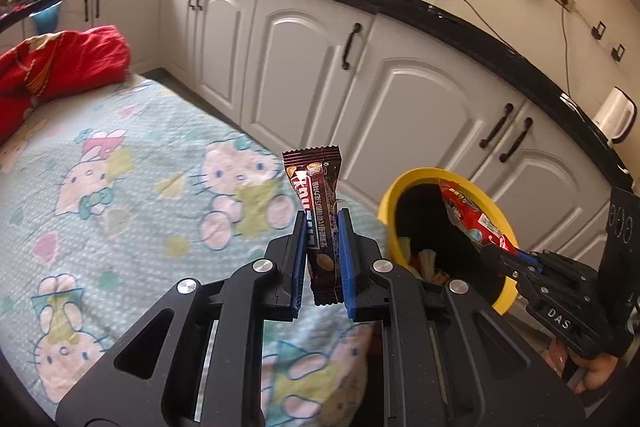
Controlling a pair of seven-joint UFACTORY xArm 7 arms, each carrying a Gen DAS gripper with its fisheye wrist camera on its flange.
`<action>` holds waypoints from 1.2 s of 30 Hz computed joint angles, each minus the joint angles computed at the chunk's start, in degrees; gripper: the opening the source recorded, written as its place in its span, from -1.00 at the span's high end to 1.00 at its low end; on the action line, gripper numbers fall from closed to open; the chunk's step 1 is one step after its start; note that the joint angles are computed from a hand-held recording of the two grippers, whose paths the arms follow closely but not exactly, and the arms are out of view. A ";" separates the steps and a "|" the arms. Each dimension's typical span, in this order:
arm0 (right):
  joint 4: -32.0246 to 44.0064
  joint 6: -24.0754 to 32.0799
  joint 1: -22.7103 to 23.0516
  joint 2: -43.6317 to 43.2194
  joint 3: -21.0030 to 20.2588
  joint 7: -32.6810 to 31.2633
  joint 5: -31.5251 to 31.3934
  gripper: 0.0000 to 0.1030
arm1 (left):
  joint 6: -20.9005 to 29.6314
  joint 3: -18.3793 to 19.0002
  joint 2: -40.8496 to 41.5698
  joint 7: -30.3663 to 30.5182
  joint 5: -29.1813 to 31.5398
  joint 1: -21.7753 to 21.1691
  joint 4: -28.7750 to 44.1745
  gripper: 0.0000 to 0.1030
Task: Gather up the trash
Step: 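Carry the chocolate bar and red wrapper over the yellow-rimmed bin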
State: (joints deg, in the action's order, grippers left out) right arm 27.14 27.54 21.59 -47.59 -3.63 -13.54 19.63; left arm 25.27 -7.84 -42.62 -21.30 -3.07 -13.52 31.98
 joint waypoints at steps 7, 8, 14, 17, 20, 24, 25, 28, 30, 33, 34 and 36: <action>-0.97 0.52 -2.83 -2.01 -1.27 0.53 -0.85 0.79 | -1.36 -1.30 2.35 -0.14 -0.15 -1.90 1.92 0.81; -1.14 0.60 -3.34 -2.29 -1.46 0.64 -0.99 0.79 | -1.50 -1.41 2.61 -0.16 -0.15 -2.13 2.15 0.81; -1.94 0.70 -6.01 -3.45 -2.33 1.15 -1.85 0.78 | -2.65 -2.64 5.06 -0.66 0.21 -3.31 3.97 0.81; -2.40 0.43 -7.41 -3.96 -2.59 1.17 -2.55 0.79 | -3.06 -3.04 6.24 -0.71 0.39 -4.03 4.72 0.81; -2.76 0.37 -8.53 -4.25 -3.03 1.27 -3.02 0.79 | -3.57 -3.51 7.51 -0.83 0.61 -4.66 5.46 0.81; -3.31 0.32 -10.16 -4.56 -3.20 1.57 -3.76 0.78 | -4.07 -4.31 9.59 -1.20 1.01 -5.35 6.70 0.81; -3.58 0.24 -10.74 -4.67 -3.20 1.66 -4.06 0.78 | -4.13 -4.40 9.90 -1.27 1.08 -5.55 6.90 0.81; -3.99 0.10 -11.64 -4.63 -3.56 1.73 -4.53 0.78 | -4.54 -4.87 11.25 -1.38 1.41 -6.18 7.64 0.81; -4.29 0.03 -12.18 -4.50 -3.78 1.90 -4.65 0.78 | -4.74 -4.98 12.18 -1.32 1.56 -6.57 8.14 0.81; -4.54 -0.25 -12.83 -4.06 -4.12 1.91 -4.86 0.78 | -4.95 -5.21 13.52 -1.32 1.82 -6.99 8.87 0.81; -4.55 -0.31 -12.94 -3.90 -4.19 1.89 -4.88 0.78 | -5.05 -5.30 14.06 -1.31 1.92 -7.13 9.15 0.81; -4.78 -0.47 -13.39 -3.75 -4.19 1.96 -5.06 0.78 | -5.20 -5.41 15.09 -1.24 2.03 -7.47 9.62 0.81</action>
State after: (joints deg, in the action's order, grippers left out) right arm 22.36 27.08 8.19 -51.34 -7.82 -11.59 14.57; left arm 20.07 -13.25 -27.53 -22.54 -1.03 -20.99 41.59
